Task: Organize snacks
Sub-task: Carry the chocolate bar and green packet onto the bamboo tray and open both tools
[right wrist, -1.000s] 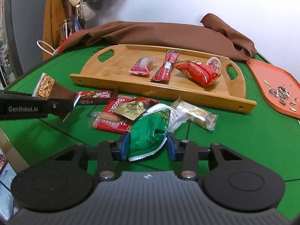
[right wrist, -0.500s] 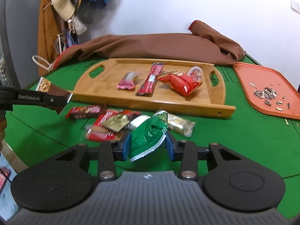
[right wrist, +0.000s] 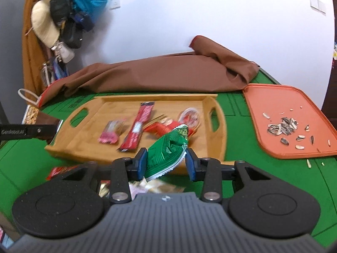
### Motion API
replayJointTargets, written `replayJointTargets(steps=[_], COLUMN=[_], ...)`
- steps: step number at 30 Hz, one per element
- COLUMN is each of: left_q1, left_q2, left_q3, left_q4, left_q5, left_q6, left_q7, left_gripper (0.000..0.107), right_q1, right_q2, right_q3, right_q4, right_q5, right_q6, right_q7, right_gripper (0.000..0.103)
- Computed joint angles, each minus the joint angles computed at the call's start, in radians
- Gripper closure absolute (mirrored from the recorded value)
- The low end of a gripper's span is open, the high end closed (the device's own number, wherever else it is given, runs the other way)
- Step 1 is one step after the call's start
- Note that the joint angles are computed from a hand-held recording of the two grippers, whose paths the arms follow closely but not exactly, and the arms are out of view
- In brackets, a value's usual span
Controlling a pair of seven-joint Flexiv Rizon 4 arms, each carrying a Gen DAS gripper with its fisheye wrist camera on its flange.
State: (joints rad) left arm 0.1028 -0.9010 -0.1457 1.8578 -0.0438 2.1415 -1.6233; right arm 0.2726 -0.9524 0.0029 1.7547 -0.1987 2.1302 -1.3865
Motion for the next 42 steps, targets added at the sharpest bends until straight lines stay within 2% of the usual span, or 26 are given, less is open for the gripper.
replayJointTargets(steps=[7,12,17,23,29,33,38,42], left_q1=[-0.009,-0.048,-0.032,-0.007,-0.036,-0.031,-0.005,-0.037], left_q2=[-0.051,-0.089,-0.121,-0.150,-0.164,-0.171,-0.178,-0.174], left_q3=[-0.004,0.030,0.000,-0.044,-0.019,-0.030,-0.067,-0.028], left_q4=[-0.121,-0.195,-0.250,-0.295,-0.325,-0.334,-0.334,-0.330], left_q5=[-0.043,-0.102,-0.124,-0.124,-0.156,-0.161,-0.153,-0.171], left_q6=[-0.130,-0.199,-0.248,-0.285,-0.310,-0.314,-0.321,-0.312], left_q7=[0.039,0.077,0.098,0.117,0.121,0.125,0.127,0.116], left_gripper=[0.087,0.087,0.087,0.087,0.087,0.087,0.087,0.083], right_q1=[0.111,0.104,0.103,0.040,0.006,-0.031,-0.048,-0.051], right_q2=[-0.055,-0.087,-0.114,-0.118,-0.129,-0.135,-0.140,-0.137], right_q3=[-0.139,-0.145,-0.152,-0.080,-0.041,0.006,0.027,0.030], right_q4=[-0.113,-0.184,-0.229,-0.251,-0.273,-0.283,-0.289,-0.280], right_q5=[0.136,0.126,0.108,0.037,-0.011,-0.051,-0.078,-0.087], right_q6=[-0.080,-0.162,-0.211,-0.238,-0.254,-0.265,-0.271,-0.258], right_q7=[-0.017,-0.002,0.023,0.043,0.061,0.069,0.079,0.081], right_gripper=[0.060,0.060,0.060,0.061,0.061,0.061,0.060,0.058])
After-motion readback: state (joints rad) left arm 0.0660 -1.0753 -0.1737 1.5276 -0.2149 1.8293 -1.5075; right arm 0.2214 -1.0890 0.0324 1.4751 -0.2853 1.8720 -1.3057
